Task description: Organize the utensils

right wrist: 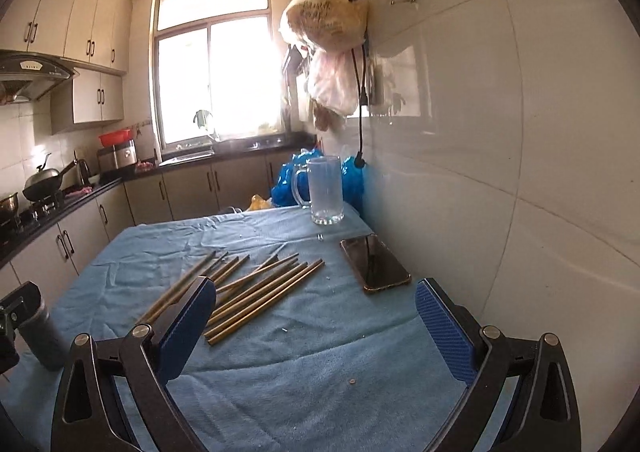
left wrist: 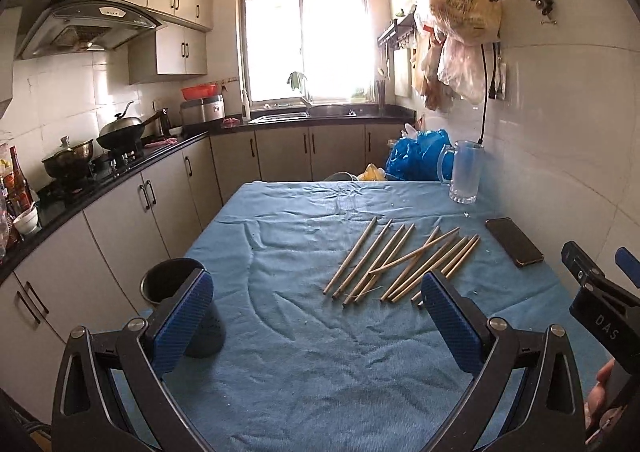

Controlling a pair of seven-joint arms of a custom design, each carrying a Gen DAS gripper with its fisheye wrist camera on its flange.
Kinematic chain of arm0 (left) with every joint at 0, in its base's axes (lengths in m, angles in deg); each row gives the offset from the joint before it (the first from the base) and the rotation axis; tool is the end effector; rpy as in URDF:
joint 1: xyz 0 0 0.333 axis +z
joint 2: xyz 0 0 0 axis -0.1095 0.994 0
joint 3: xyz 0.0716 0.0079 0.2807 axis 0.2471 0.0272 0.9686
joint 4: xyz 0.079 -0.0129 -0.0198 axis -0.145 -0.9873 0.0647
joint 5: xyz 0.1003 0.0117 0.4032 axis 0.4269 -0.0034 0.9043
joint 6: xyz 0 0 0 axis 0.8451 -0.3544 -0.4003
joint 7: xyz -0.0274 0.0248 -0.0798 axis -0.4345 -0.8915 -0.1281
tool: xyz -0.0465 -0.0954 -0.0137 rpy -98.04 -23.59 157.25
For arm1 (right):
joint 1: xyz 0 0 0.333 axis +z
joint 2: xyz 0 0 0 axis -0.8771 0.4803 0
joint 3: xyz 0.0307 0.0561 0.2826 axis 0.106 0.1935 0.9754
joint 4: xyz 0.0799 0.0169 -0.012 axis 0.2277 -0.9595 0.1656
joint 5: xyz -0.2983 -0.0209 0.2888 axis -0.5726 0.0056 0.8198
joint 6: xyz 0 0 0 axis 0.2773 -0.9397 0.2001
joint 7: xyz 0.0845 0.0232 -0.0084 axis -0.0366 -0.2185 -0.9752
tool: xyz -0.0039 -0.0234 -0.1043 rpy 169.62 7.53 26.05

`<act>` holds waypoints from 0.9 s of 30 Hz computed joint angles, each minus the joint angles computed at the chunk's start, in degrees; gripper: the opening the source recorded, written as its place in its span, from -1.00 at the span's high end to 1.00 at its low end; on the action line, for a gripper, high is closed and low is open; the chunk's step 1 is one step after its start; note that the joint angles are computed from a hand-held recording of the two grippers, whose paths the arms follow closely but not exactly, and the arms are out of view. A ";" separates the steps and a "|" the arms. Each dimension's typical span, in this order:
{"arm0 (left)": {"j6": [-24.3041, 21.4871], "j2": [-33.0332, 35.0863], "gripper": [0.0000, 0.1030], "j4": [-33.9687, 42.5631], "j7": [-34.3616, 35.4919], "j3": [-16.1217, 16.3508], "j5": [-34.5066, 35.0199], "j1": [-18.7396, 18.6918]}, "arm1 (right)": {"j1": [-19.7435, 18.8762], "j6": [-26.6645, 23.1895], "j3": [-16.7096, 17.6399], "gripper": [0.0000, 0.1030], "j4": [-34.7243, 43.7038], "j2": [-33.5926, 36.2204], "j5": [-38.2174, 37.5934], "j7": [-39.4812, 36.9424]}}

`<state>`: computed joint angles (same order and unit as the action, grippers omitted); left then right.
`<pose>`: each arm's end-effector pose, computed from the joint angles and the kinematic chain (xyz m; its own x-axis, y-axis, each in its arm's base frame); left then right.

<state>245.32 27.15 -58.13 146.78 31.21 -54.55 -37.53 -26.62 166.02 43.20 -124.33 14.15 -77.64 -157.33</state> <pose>0.7342 -0.3100 0.4572 -0.2107 -0.9759 -0.0572 -0.4063 0.1407 -0.9028 0.6559 0.3463 0.4501 -0.4840 -0.8725 -0.0670 -0.2941 0.2342 -0.9266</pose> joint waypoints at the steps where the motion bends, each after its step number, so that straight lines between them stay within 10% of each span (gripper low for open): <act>1: 0.95 -0.91 -1.00 -1.55 -0.92 0.92 0.45 -0.66 | 0.27 -0.33 -0.01 -0.97 -0.41 -0.41 -0.23 0.29; 14: 9.62 -8.22 -1.00 -14.65 -5.71 14.65 -1.56 -11.36 | 2.16 -4.12 2.10 -0.99 -3.17 -3.55 -4.76 3.63; 27: 12.05 -9.99 -1.00 -19.22 -0.42 19.62 -10.98 -16.01 | 4.32 -11.10 3.34 -0.99 -2.00 -3.20 -7.72 3.13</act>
<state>257.37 17.16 -77.35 146.36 50.83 -65.54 -53.54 -22.30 154.91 46.54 -126.33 10.95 -85.36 -154.20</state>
